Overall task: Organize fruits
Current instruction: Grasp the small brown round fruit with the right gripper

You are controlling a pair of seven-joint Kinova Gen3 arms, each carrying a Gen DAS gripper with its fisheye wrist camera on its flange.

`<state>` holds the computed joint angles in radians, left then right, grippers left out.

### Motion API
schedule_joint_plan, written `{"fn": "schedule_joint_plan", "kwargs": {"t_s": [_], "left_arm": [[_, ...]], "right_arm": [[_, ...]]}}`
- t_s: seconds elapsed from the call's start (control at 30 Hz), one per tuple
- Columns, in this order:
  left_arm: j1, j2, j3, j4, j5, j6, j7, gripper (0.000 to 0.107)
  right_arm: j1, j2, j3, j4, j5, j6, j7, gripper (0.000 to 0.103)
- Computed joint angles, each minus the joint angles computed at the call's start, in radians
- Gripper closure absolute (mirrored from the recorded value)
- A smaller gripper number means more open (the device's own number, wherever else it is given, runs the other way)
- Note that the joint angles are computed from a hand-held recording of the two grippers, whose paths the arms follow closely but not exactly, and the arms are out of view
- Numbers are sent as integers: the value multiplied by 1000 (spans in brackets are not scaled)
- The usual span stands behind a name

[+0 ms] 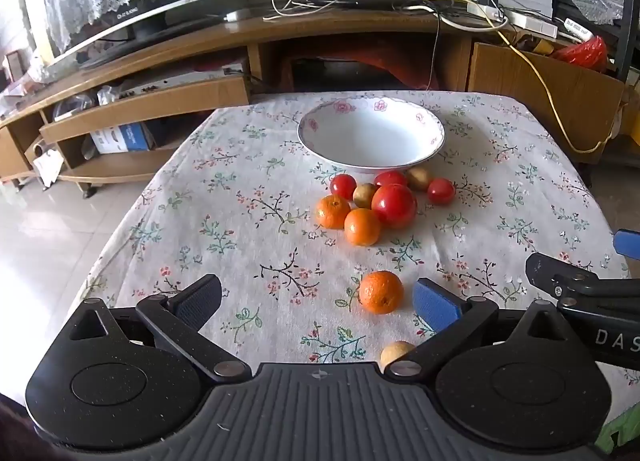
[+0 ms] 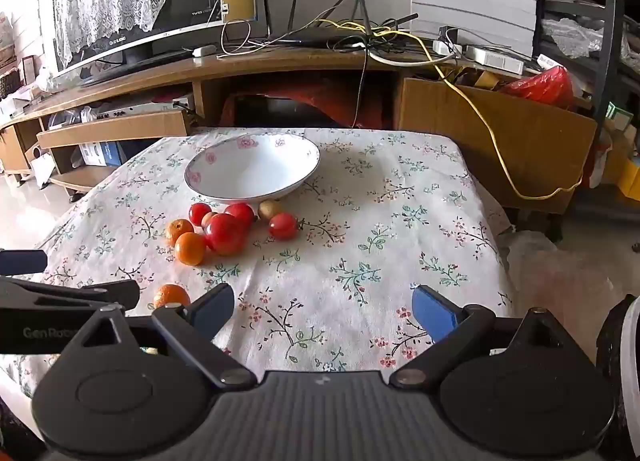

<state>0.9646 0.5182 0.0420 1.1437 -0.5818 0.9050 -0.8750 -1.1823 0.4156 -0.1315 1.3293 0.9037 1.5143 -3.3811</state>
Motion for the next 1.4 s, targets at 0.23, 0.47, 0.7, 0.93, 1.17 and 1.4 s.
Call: {"fn": "schedule_joint_plan", "kwargs": {"t_s": [0.23, 0.47, 0.7, 0.93, 1.17, 1.4], "left_arm": [[10, -14, -13, 57, -26, -33, 46, 5], [-13, -6, 11, 21, -6, -3, 15, 5], [-11, -10, 5, 23, 1, -1, 11, 6], [-16, -13, 6, 25, 7, 2, 10, 6], [-21, -19, 5, 34, 8, 0, 14, 6], [-29, -24, 9, 40, 11, 4, 13, 6]], "right_arm": [[0, 13, -1, -7, 1, -4, 11, 6], [6, 15, 6, -31, -31, 0, 55, 6], [7, 15, 8, -30, -38, -6, 67, 6], [4, 20, 11, -40, -38, -6, 84, 6], [6, 23, 15, -49, -42, -9, 93, 6], [3, 30, 19, -59, -44, -15, 107, 6]]}}
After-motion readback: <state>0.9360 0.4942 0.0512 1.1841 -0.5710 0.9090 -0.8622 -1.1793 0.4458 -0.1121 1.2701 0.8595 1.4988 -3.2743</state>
